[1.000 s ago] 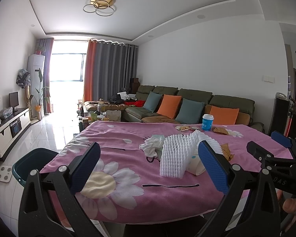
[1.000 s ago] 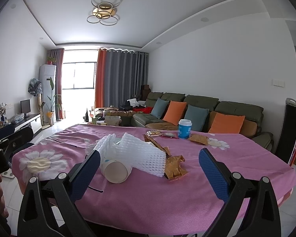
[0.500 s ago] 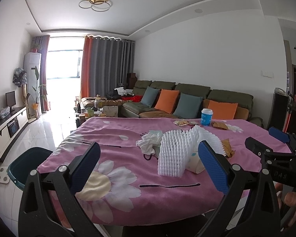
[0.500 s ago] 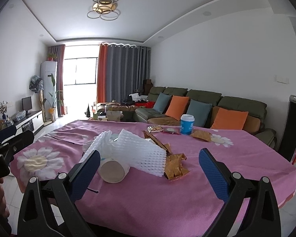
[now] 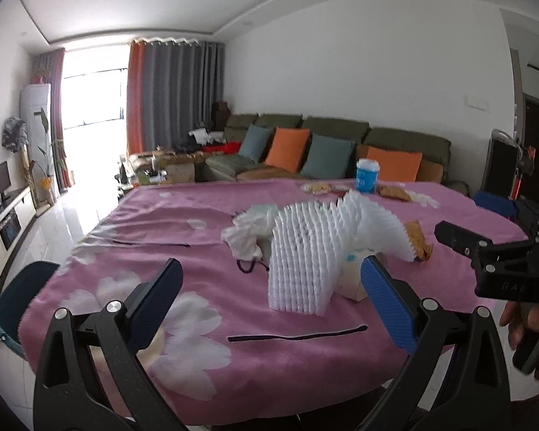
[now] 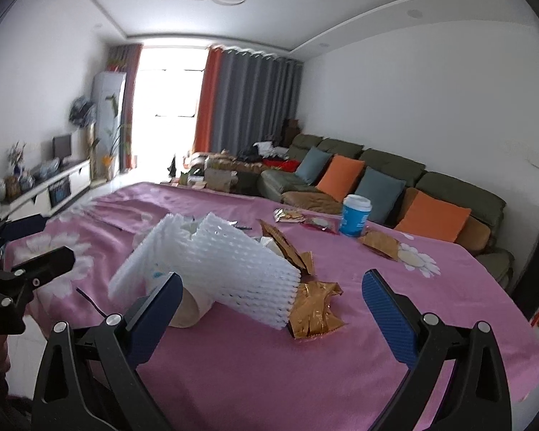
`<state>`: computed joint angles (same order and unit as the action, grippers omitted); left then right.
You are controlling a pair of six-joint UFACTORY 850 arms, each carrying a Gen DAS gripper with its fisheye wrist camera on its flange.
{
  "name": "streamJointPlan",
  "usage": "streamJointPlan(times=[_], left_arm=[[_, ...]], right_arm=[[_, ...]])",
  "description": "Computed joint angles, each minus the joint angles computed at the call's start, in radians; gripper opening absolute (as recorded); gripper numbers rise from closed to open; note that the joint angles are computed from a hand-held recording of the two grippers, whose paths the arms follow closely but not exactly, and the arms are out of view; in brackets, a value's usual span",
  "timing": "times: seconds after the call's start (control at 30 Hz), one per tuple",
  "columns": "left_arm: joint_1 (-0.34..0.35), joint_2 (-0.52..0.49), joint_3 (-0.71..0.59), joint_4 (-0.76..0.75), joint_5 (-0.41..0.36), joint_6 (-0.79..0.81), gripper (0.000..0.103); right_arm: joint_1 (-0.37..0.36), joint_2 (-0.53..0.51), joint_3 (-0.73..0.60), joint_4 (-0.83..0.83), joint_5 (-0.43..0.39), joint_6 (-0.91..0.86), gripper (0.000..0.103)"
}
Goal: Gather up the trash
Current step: 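Reach both grippers toward the white foam nets and close on them, then lift the foam nets with both grippers and carry them to the teal wastebasket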
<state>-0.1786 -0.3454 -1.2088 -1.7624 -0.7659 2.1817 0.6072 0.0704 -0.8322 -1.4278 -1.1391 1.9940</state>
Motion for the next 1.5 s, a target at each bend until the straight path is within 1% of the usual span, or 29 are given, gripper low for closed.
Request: streamJointPlan(times=[0.07, 0.17, 0.27, 0.33, 0.37, 0.4, 0.43, 0.5, 0.57, 0.6, 0.67, 0.73, 0.83, 0.9, 0.97, 1.0, 1.1, 1.13, 1.17, 1.2, 1.27, 1.3, 1.33, 1.37, 1.4, 1.5], left_arm=[[-0.016, -0.021, -0.023, 0.032, 0.023, -0.027, 0.097], [-0.027, -0.047, -0.051, 0.075, 0.031, -0.062, 0.097], [-0.044, -0.070, -0.079, 0.121, 0.049, -0.093, 0.097], [-0.053, -0.083, -0.093, 0.136, 0.048, -0.102, 0.097], [-0.058, -0.093, -0.105, 0.148, 0.043, -0.117, 0.097], [-0.061, -0.099, -0.115, 0.159, 0.039, -0.131, 0.097], [-0.062, -0.098, -0.117, 0.163, 0.039, -0.137, 0.096], [-0.071, -0.112, -0.138, 0.171, 0.036, -0.153, 0.095], [-0.077, -0.126, -0.162, 0.195, 0.031, -0.192, 0.091], [-0.080, -0.139, -0.181, 0.217, 0.025, -0.219, 0.088], [-0.086, -0.157, -0.206, 0.242, 0.030, -0.247, 0.085], [-0.090, -0.174, -0.229, 0.266, 0.031, -0.278, 0.083], [-0.094, -0.192, -0.248, 0.302, 0.030, -0.305, 0.078], [-0.094, -0.204, -0.262, 0.320, 0.031, -0.321, 0.078], [-0.092, -0.207, -0.266, 0.328, 0.028, -0.330, 0.076], [-0.091, -0.213, -0.275, 0.341, 0.023, -0.344, 0.073], [-0.087, -0.225, -0.292, 0.366, 0.009, -0.374, 0.065], [-0.087, -0.229, -0.298, 0.374, 0.003, -0.384, 0.061], [-0.087, -0.230, -0.298, 0.377, 0.002, -0.389, 0.060], [-0.086, -0.233, -0.304, 0.387, -0.004, -0.402, 0.057], [-0.085, -0.236, -0.308, 0.397, -0.016, -0.415, 0.050], [-0.085, -0.240, -0.314, 0.407, -0.018, -0.425, 0.044], [-0.085, -0.241, -0.315, 0.415, -0.022, -0.434, 0.035], [-0.085, -0.246, -0.322, 0.431, -0.027, -0.448, 0.031], [-0.086, -0.249, -0.328, 0.444, -0.030, -0.461, 0.023], [-0.080, -0.253, -0.335, 0.450, -0.049, -0.474, 0.015]], right_arm=[[-0.021, 0.003, -0.001, 0.001, 0.031, -0.039, 0.097], [-0.051, 0.011, -0.001, 0.003, 0.088, -0.101, 0.097], [-0.094, 0.019, -0.009, 0.004, 0.185, -0.175, 0.096], [-0.116, 0.025, -0.012, 0.000, 0.237, -0.183, 0.096], [-0.135, 0.031, -0.015, -0.002, 0.288, -0.188, 0.096], [-0.146, 0.030, -0.018, -0.002, 0.314, -0.191, 0.096], [-0.155, 0.026, -0.024, -0.003, 0.332, -0.194, 0.096], [-0.180, 0.024, -0.031, -0.002, 0.392, -0.202, 0.096], [-0.209, 0.017, -0.042, 0.001, 0.451, -0.204, 0.096], [-0.219, 0.013, -0.046, 0.007, 0.473, -0.211, 0.096], [-0.237, 0.000, -0.061, 0.030, 0.497, -0.242, 0.093], [-0.250, -0.005, -0.067, 0.042, 0.527, -0.257, 0.091], [-0.271, -0.012, -0.076, 0.064, 0.580, -0.295, 0.091], [-0.284, -0.022, -0.084, 0.092, 0.618, -0.333, 0.091], [-0.301, -0.026, -0.087, 0.124, 0.669, -0.353, 0.086], [-0.310, -0.029, -0.089, 0.148, 0.692, -0.371, 0.084], [-0.322, -0.034, -0.093, 0.196, 0.720, -0.408, 0.074], [-0.328, -0.033, -0.091, 0.216, 0.740, -0.419, 0.067], [-0.331, -0.032, -0.091, 0.227, 0.749, -0.425, 0.061], [-0.335, -0.032, -0.091, 0.248, 0.763, -0.438, 0.058], [-0.339, -0.034, -0.090, 0.258, 0.774, -0.441, 0.044], [-0.340, -0.032, -0.088, 0.264, 0.779, -0.437, 0.040], [-0.340, -0.029, -0.085, 0.260, 0.779, -0.429, 0.033], [-0.339, -0.025, -0.083, 0.259, 0.780, -0.422, 0.027], [-0.340, -0.024, -0.082, 0.254, 0.782, -0.415, 0.026], [-0.334, -0.006, -0.072, 0.220, 0.778, -0.371, 0.023]])
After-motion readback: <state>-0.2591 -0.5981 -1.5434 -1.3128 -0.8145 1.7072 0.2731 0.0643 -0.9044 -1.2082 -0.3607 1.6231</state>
